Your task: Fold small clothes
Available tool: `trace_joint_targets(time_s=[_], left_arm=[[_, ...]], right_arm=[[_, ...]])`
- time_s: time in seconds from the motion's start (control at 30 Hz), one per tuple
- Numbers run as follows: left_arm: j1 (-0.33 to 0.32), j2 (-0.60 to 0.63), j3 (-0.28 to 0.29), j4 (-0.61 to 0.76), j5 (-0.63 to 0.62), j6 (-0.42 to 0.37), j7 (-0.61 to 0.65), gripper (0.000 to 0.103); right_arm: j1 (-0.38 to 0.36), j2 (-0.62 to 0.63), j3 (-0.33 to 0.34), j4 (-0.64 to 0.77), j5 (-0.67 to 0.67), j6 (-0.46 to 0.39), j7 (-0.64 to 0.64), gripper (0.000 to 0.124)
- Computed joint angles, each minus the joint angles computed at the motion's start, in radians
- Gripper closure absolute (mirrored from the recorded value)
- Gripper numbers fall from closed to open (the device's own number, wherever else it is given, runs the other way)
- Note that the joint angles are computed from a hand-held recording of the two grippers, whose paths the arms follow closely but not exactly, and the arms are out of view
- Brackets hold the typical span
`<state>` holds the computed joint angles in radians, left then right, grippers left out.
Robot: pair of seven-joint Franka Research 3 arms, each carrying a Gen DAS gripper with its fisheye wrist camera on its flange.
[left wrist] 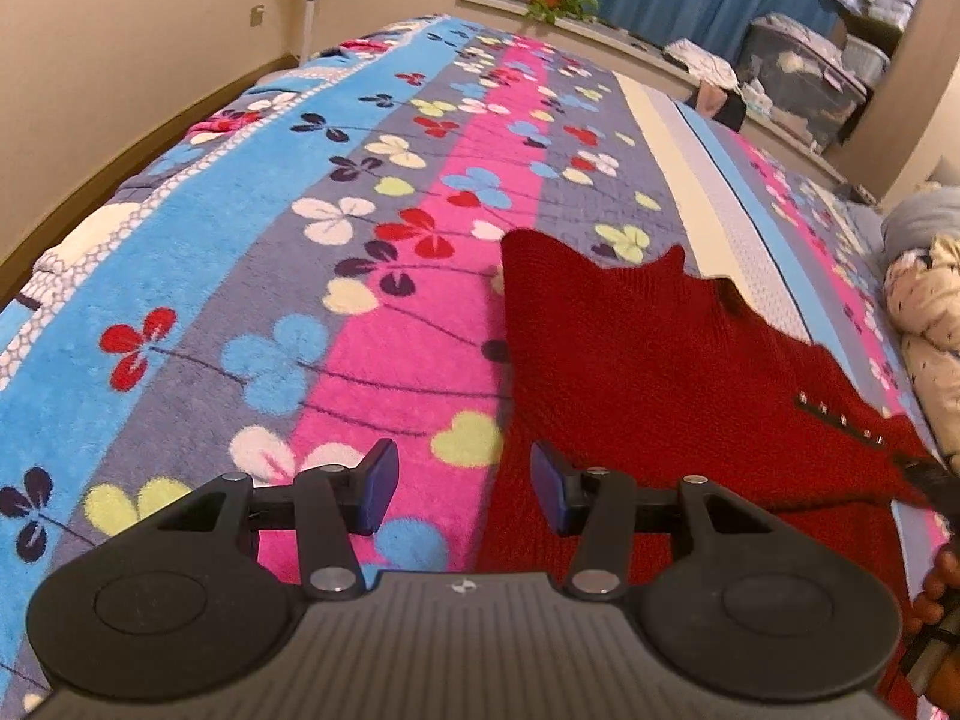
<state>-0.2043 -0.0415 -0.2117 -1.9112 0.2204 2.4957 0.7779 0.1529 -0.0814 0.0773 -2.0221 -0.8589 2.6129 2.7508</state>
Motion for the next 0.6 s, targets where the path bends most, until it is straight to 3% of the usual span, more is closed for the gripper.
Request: trace_joint_targets(time_s=[0.07,0.17,0.27,0.33,0.6], left_arm=[[-0.003,0.003,-0.002,0.001,0.008,-0.008,0.007,0.049],[-0.005,0.004,-0.004,0.0,0.019,-0.021,0.011,0.049],[-0.01,0.012,-0.008,0.006,0.038,-0.024,0.021,0.049],[-0.018,0.017,-0.013,0.01,0.044,-0.021,0.04,0.049],[-0.066,0.046,-0.042,0.006,0.052,0.041,0.2,0.048]], right_arm=[[0.025,0.047,-0.017,0.026,0.193,-0.103,-0.198,0.094],[0.022,0.027,-0.02,0.026,0.147,-0.103,-0.195,0.088],[-0.009,-0.034,-0.044,-0.044,0.194,0.002,-0.215,0.081],[-0.048,-0.067,-0.042,-0.073,0.175,0.006,-0.217,0.074],[-0.254,-0.216,-0.061,-0.266,0.176,0.117,-0.133,0.072]])
